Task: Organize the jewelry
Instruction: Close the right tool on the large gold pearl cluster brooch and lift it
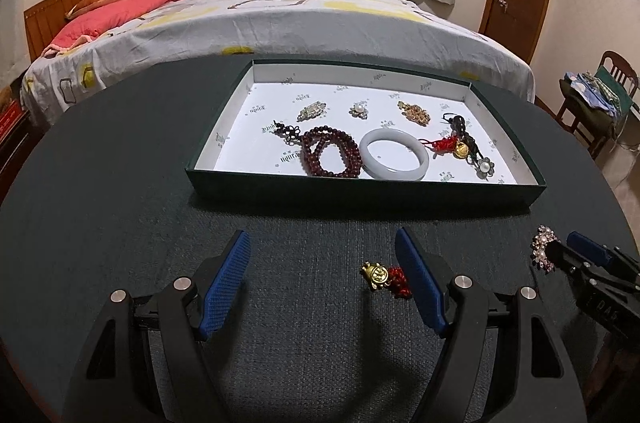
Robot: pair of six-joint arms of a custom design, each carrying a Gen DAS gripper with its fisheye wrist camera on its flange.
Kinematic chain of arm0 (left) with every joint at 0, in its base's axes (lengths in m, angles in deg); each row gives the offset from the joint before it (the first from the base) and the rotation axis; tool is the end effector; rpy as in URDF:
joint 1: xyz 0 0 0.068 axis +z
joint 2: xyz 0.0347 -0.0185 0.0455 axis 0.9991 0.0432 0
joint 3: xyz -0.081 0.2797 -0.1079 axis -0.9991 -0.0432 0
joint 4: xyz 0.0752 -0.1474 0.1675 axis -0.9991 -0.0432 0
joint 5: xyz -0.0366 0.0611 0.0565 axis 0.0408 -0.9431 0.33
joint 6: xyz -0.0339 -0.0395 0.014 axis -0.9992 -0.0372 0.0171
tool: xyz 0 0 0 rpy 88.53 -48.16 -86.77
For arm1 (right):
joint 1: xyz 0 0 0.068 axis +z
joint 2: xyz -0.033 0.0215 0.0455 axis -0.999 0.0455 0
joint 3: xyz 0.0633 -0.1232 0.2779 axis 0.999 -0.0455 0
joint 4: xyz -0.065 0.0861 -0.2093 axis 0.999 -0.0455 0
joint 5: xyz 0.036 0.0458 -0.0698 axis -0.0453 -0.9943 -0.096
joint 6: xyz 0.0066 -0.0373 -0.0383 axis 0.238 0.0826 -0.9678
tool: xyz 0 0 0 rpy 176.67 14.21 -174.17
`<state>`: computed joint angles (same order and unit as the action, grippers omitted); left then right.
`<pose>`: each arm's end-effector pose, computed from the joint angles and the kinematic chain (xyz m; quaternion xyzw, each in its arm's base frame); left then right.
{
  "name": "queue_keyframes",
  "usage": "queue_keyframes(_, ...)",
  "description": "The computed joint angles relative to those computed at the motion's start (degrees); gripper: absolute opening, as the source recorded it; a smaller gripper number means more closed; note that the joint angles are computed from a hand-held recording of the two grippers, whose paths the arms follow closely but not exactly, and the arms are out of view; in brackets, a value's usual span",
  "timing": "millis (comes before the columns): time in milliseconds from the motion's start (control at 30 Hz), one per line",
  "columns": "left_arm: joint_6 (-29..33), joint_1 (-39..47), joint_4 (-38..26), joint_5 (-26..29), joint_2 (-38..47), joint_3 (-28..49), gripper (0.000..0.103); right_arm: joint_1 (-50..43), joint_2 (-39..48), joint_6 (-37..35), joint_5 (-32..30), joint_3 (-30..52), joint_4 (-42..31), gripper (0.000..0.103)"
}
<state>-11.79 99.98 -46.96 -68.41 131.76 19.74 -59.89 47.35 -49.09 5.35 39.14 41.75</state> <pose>0.2919 0.0516 0.1122 0.0989 0.9205 -0.0755 0.3704 0.2386 0.1114 0.0875 0.0864 0.9273 0.0275 0.3631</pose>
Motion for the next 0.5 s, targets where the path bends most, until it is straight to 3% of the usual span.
queue_keyframes(200, 0.15, -0.22, -0.33, -0.04, 0.2, 0.15, 0.072, -0.36, 2.24, -0.21, -1.57, 1.34, -0.76, 0.058)
queue_keyframes(433, 0.02, -0.09, -0.85, -0.01, 0.88, 0.75, 0.072, -1.14, 4.58, -0.84, -2.6, 1.11, 2.44, 0.028)
queue_keyframes(500, 0.18, -0.15, -1.03, 0.05, 0.94, 0.82, 0.072, -1.06, 4.71, -1.06, -2.41, 1.07, 2.78, 0.026)
